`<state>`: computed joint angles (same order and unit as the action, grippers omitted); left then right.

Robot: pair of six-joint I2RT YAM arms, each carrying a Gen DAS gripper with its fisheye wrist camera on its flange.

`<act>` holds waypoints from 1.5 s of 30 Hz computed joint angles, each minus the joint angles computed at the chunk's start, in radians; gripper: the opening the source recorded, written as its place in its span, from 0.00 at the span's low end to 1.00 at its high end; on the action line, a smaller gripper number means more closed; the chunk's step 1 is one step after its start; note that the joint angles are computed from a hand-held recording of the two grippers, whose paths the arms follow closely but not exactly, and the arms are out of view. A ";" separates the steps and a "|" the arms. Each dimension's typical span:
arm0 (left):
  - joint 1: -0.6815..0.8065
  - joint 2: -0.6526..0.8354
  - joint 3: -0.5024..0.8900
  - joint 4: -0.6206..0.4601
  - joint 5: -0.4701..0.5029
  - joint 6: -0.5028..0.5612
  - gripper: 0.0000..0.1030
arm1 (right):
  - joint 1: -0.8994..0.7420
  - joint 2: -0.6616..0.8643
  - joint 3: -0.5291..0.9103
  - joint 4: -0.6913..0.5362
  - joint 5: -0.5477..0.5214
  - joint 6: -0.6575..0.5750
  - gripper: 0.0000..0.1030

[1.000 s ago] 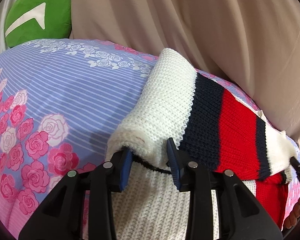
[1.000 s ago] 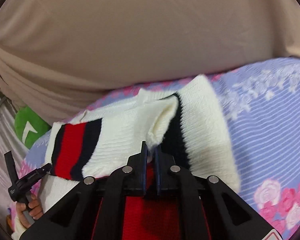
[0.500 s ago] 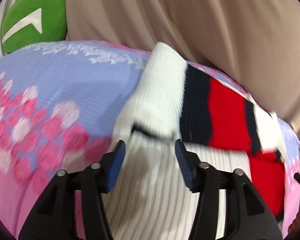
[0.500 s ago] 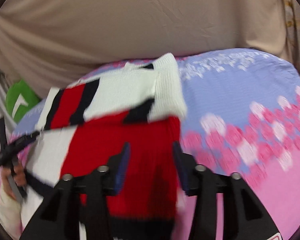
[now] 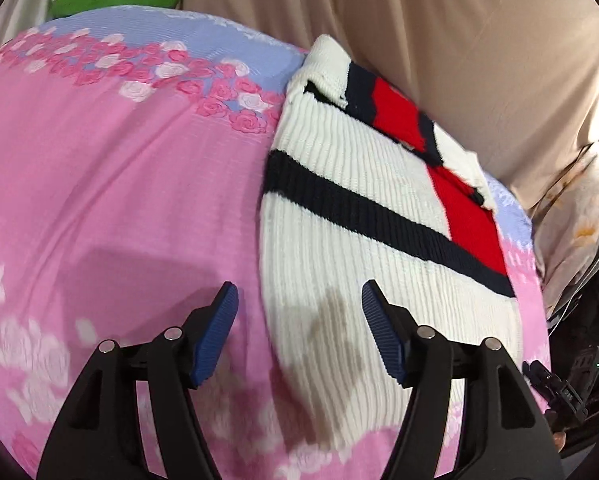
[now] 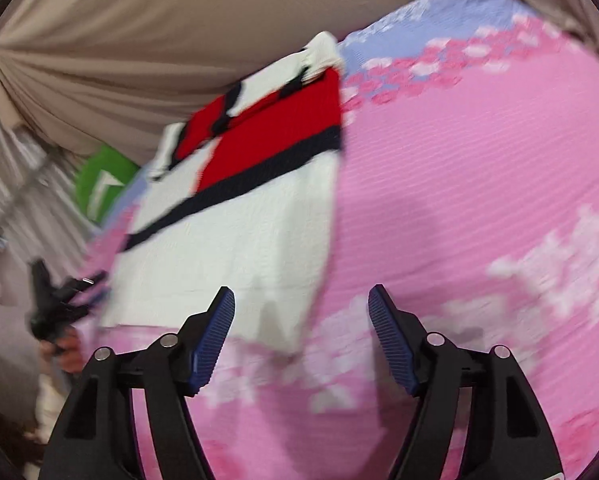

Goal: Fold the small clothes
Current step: 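Grasp the sweater hem with the left gripper while the right gripper grasps it too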

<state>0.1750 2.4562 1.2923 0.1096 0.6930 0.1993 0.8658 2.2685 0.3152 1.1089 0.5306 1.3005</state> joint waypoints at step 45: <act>0.050 -0.030 -0.134 0.025 0.079 0.048 0.36 | 0.146 -0.059 0.089 -0.292 0.244 0.279 0.58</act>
<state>0.2249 2.4257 1.1581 0.1347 0.7722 0.2473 1.0123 2.2094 0.4041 0.8174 0.7742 1.5797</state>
